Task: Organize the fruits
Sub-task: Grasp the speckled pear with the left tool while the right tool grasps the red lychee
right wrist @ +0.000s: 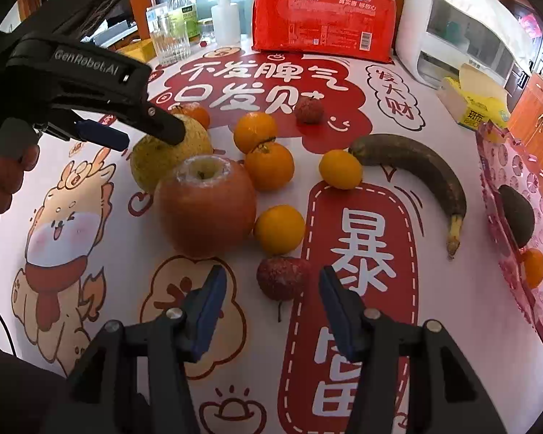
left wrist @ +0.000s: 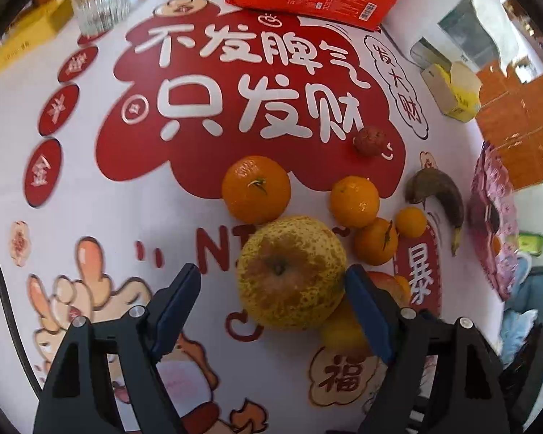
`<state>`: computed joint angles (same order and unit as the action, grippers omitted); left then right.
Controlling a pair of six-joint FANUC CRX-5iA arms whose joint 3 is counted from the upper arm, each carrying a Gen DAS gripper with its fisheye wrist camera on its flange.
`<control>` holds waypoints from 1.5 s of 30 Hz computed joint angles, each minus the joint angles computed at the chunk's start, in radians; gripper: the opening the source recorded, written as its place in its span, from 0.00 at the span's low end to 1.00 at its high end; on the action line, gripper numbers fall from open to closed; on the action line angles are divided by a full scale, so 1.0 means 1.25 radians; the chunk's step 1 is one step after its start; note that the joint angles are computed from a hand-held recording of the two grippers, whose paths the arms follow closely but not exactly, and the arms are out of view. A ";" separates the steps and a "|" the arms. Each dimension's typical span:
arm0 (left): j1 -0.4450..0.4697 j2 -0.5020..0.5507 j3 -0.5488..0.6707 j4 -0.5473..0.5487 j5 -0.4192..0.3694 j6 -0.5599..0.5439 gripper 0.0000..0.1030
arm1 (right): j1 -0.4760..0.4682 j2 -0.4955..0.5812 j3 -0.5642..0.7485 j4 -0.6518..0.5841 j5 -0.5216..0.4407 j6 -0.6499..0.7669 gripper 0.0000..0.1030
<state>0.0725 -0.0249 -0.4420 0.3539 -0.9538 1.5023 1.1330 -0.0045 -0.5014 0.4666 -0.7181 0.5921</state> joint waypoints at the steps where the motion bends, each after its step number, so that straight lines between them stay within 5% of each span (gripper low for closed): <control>1: 0.003 0.004 -0.007 0.015 0.006 -0.007 0.79 | -0.001 0.003 0.002 -0.004 0.000 0.006 0.52; 8: 0.006 0.036 -0.028 0.076 0.019 -0.019 0.78 | -0.003 0.019 0.007 0.005 0.007 0.027 0.48; 14: 0.000 0.042 -0.037 0.099 0.030 -0.030 0.67 | -0.009 0.027 0.004 0.014 0.016 0.028 0.39; 27: 0.004 0.028 -0.033 0.059 0.028 0.023 0.66 | -0.012 0.028 0.012 -0.009 0.017 0.038 0.31; 45: 0.060 -0.174 -0.132 -0.012 -0.060 0.108 0.66 | 0.032 -0.066 -0.046 0.010 0.033 -0.032 0.31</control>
